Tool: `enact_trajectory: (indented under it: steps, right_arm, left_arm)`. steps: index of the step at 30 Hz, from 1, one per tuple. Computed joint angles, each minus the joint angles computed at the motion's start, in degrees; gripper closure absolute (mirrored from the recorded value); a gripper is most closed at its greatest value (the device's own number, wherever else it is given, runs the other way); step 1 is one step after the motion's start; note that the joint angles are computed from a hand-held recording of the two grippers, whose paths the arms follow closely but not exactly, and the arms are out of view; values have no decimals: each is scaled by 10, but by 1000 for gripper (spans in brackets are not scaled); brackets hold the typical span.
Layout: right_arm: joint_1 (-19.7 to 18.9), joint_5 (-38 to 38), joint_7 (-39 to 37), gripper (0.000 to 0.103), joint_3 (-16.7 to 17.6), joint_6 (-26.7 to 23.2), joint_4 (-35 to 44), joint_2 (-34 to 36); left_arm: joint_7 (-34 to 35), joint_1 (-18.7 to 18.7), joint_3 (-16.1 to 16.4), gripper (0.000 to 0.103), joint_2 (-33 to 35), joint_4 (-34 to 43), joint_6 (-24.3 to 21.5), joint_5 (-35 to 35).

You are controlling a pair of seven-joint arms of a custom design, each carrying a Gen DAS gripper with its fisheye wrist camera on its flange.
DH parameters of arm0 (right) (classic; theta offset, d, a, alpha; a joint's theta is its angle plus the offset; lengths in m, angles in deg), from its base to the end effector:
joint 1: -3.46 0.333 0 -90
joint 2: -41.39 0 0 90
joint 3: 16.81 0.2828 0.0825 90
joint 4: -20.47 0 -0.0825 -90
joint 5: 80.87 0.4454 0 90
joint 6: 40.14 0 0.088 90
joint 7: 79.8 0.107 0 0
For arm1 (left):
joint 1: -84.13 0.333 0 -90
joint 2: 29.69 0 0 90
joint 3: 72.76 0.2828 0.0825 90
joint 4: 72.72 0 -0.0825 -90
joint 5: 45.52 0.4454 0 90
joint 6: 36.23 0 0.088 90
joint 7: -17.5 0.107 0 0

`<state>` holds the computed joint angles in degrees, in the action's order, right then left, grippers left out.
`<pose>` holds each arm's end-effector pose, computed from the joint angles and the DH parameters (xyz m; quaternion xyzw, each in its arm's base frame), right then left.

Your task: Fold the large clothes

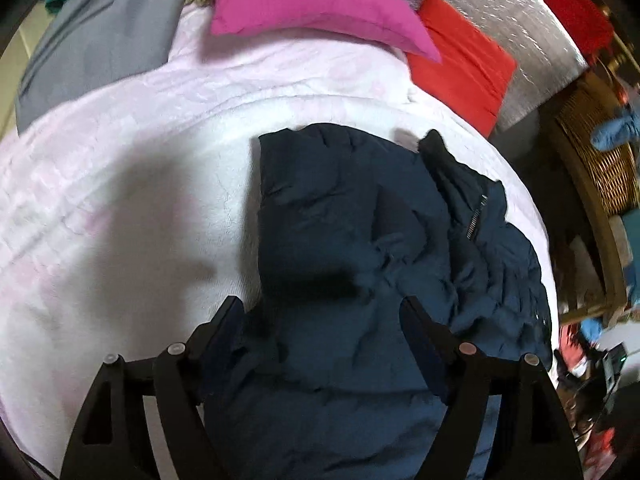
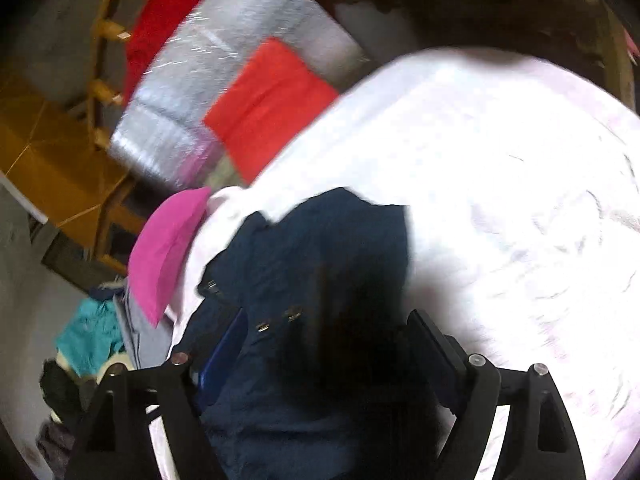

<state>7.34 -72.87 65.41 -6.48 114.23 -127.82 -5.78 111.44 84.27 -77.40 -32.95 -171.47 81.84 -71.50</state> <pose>0.4286 0.1118 0.5818 -0.3354 0.8302 -0.0959 0.4348 0.6366 -0.0745 0.5996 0.6733 -0.6818 0.2855 0.0171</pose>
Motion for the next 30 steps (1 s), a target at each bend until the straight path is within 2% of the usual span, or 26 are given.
enact_trajectory:
  steps: [2, 4, 5, 7, 8, 9, 11, 13, 14, 16, 21, 22, 25, 28, 29, 30]
  right_arm:
    - [40, 46, -35, 18, -57, 16, -9, 18]
    - [67, 89, -61, 18, -88, 30, -11, 36]
    - [91, 117, -90, 18, -111, 43, -10, 50]
    - [129, 158, -147, 19, -143, 49, 1, 73]
    - [139, 169, -168, 19, -148, 43, 12, 88]
    - [135, 169, -180, 19, -141, 38, 20, 96]
    - [135, 177, -216, 26, -136, 35, 23, 100]
    - [115, 161, -228, 57, -108, 19, 51, 126]
    - [93, 135, -220, 60, -85, 6, 65, 134]
    - [76, 118, -212, 69, -67, 3, 80, 143]
    - [-5, -10, -143, 73, 10, 8, 109, 152]
    - [-9, -23, -134, 73, 12, 2, 107, 151]
    - [15, -14, -136, 72, -15, -34, 103, 161]
    - [31, -1, -138, 67, -30, -40, 93, 145]
    - [35, 7, -134, 64, -34, -43, 86, 130]
    - [36, 10, -129, 52, -34, -50, 84, 122]
  left_arm:
    - [-6, 0, -1, 23, 12, 6, -5, -7]
    - [7, 0, -3, 23, 19, 6, -10, -22]
    - [12, -1, -5, 23, 19, 5, -12, -22]
    - [22, -4, -10, 24, 12, -8, 3, -11]
    - [28, -6, -11, 26, 7, -17, 13, -7]
    - [30, -7, -12, 32, 2, -24, 21, -1]
    - [31, -10, -10, 39, -3, -33, 31, 3]
    - [31, -11, -8, 45, -8, -39, 42, 3]
    - [29, -11, -7, 45, -9, -41, 45, 5]
    - [24, -14, -7, 47, -13, -47, 53, 10]
    - [18, -22, -7, 49, -34, -73, 82, 13]
    - [17, -24, -7, 49, -41, -84, 88, 20]
    - [23, -32, -6, 48, -58, -107, 97, 35]
    - [22, -34, 2, 49, -70, -109, 81, 40]
    - [25, -35, 4, 49, -78, -112, 75, 42]
    - [32, -35, 7, 48, -89, -117, 71, 43]
